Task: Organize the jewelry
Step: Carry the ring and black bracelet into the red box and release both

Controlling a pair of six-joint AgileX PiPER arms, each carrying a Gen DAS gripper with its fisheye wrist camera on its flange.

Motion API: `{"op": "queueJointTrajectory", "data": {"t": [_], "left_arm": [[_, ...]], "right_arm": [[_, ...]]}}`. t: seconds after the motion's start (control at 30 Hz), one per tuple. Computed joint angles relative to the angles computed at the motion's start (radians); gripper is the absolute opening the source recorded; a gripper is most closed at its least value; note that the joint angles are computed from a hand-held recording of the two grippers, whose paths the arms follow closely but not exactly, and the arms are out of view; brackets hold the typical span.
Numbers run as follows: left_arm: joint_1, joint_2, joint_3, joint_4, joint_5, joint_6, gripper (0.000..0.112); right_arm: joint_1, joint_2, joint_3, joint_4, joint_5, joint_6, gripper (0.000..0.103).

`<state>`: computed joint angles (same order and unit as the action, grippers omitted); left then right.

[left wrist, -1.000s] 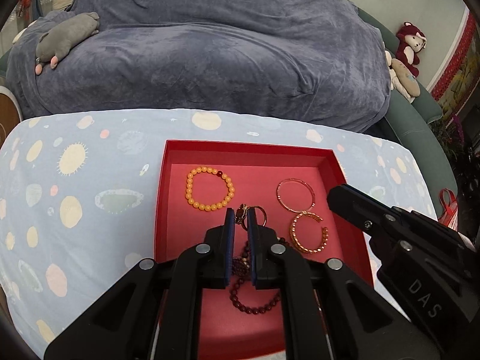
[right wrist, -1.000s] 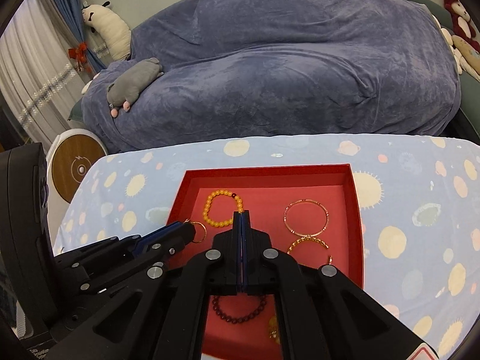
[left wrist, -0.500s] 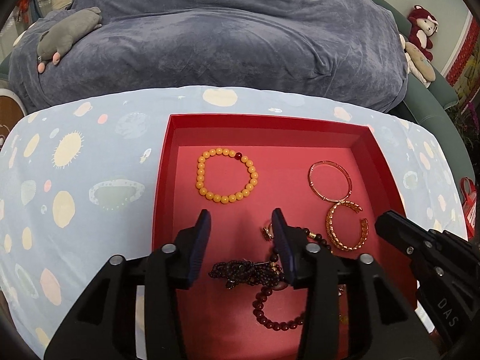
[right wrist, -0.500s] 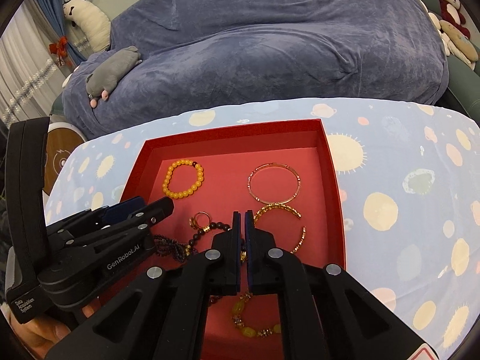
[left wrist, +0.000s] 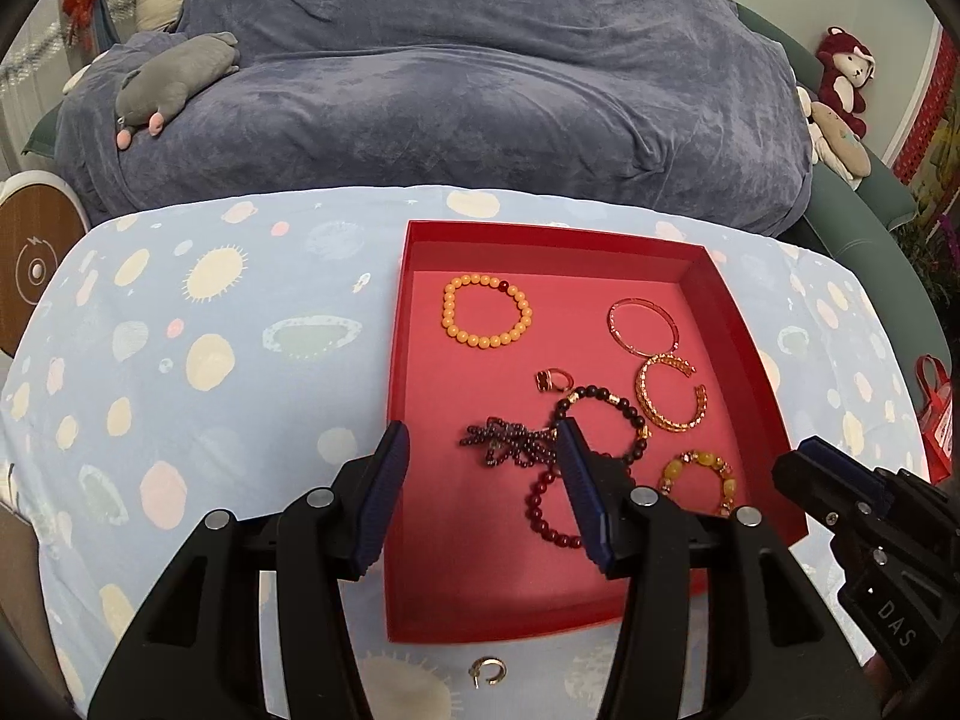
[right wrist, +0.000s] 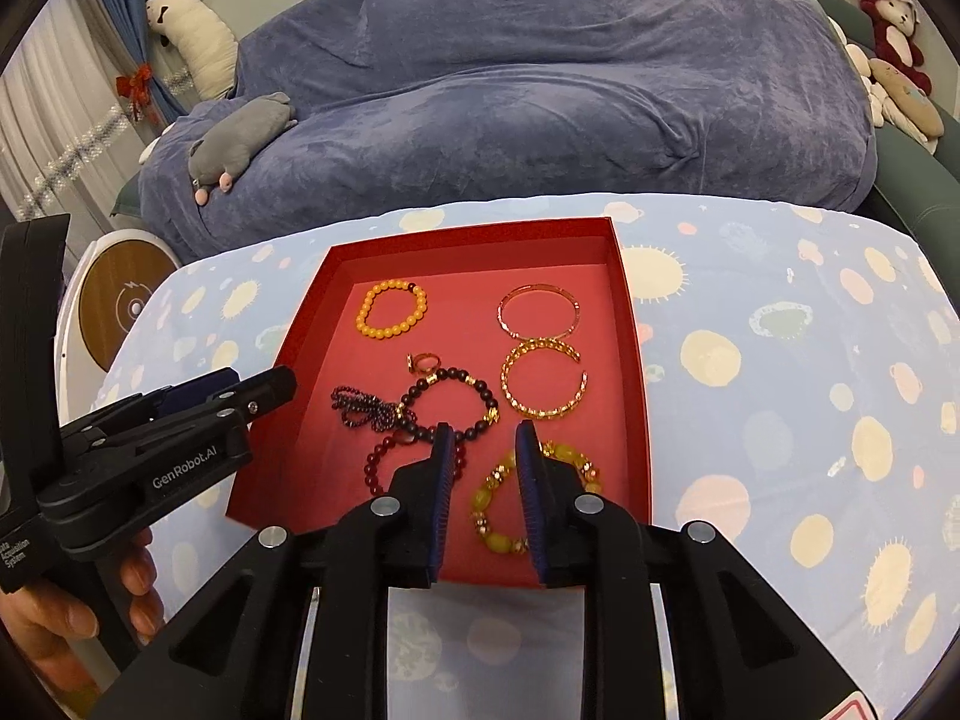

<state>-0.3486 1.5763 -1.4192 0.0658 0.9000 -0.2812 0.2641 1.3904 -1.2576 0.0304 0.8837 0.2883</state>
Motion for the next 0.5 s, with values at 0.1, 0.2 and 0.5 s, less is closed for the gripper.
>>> {"op": "queueJointTrajectory", "data": {"t": [0.1, 0.2, 0.5], "left_arm": [[-0.017, -0.071, 0.064, 0.031, 0.008, -0.036, 0.049], [-0.034, -0.14, 0.129, 0.052, 0.019, -0.063, 0.051], [-0.101, -0.308, 0.283, 0.127, 0.061, -0.164, 0.055]], "right_arm": [[0.019, -0.061, 0.043, -0.008, 0.02, 0.027, 0.023], [0.056, -0.118, 0.083, -0.032, 0.041, 0.07, 0.023], [0.216, -0.258, 0.196, -0.128, 0.095, 0.256, 0.032]]}}
